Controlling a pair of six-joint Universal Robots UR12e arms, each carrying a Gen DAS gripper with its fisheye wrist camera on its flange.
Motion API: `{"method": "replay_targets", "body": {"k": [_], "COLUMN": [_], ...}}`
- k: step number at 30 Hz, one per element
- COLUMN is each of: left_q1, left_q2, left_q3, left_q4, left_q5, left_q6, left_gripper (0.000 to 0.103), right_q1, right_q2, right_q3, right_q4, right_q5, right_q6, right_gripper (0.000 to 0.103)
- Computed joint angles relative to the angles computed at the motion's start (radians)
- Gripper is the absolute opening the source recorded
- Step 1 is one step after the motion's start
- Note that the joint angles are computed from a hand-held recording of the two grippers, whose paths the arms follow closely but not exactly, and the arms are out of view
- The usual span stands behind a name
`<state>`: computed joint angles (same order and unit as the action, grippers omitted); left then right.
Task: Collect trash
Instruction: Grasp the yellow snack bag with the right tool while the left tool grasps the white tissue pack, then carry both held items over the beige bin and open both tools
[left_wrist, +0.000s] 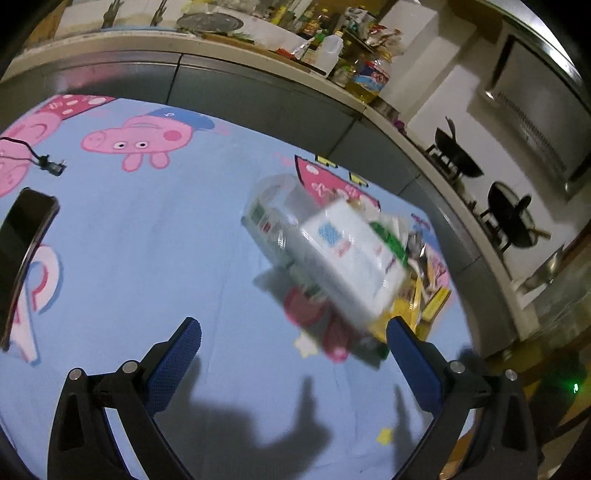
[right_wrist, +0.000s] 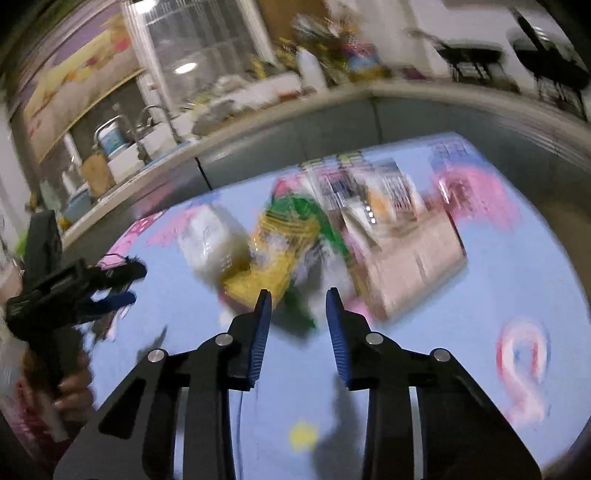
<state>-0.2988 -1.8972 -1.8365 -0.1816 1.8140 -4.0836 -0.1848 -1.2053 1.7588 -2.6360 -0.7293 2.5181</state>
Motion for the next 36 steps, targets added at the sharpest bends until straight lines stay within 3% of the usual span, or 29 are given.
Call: {"method": "replay_targets", "body": {"k": [2,6,11,13,15,20,22,24,27,28,29,30,31,32,33,34,36], "left_q1": [0.016,0.045,0.076,0.077,0.079,0.062,0.068,0.069,0.066,0.065,0.065,0.068,0.06,0.06,0.067,0.069,0.06], "left_q2": [-0.003,-0.018,-0.034,-0.04,-0.044,-0.054,-0.059,-0.063,-0.066,-0.066,-0.067,-0.067,-0.066,-0.062,-0.056,-0.05,-0.034], "left_q3": [0.003,0.015,0.016,0.014,0.013,0.045,0.061,0.074,0.089,0.091,0.092,0.09,0.081,0.074,0.061,0.048,0.028], "left_q4": [0.01,0.005,0.008,0.001,-0.016,-0.097,-0.125,-0.156,-0.22,-0.239,-0.265,-0.274,-0.256,-0.254,-0.234,-0.211,-0.159], "left_q5": [-0.031,-0.101,-0.197,-0.203,-0.206,-0.129,-0.124,-0.106,-0.048,-0.035,-0.029,-0.034,0.003,0.003,-0.031,-0.05,-0.038], "left_q6": [0.006,-0.006,-0.011,-0.016,-0.019,0.005,0.017,0.01,0.004,0.002,0.0,0.001,0.008,0.017,0.023,0.016,0.031], "left_gripper": [0.1,0.1,0.1,0.1,0.1,0.1,0.1,0.1,0.1,0.091,0.075,0.069,0.05,0.039,0.037,0.035,0.034], "right_q1": [0.041,0.102,0.118,0.107,0.087,0.024,0.014,0.006,0.004,0.009,0.012,0.015,0.021,0.027,0.029,0.03,0.022], "right_q2": [0.035,0.09,0.065,0.038,0.024,0.004,0.014,0.032,0.061,0.078,0.087,0.098,0.105,0.116,0.125,0.126,0.104], "right_q3": [-0.054,-0.142,-0.15,-0.114,-0.087,-0.016,-0.023,-0.051,-0.112,-0.137,-0.149,-0.161,-0.167,-0.186,-0.208,-0.22,-0.202], "right_q4": [-0.01,0.074,0.468,0.509,0.49,0.283,0.259,0.314,0.516,0.568,0.593,0.604,0.598,0.634,0.712,0.783,0.809], "right_q5": [-0.031,-0.062,0.017,0.024,0.036,0.073,0.069,0.072,0.093,0.1,0.107,0.113,0.111,0.111,0.131,0.155,0.178], "right_q6": [0.004,-0.058,-0.349,-0.416,-0.377,-0.163,-0.094,-0.052,-0.055,-0.05,-0.054,-0.059,-0.054,-0.065,-0.104,-0.146,-0.224], "right_gripper": [0.031,0.031,0.03,0.03,0.03,0.034,0.038,0.039,0.039,0.039,0.039,0.039,0.039,0.024,0.001,0.002,0.001]}}
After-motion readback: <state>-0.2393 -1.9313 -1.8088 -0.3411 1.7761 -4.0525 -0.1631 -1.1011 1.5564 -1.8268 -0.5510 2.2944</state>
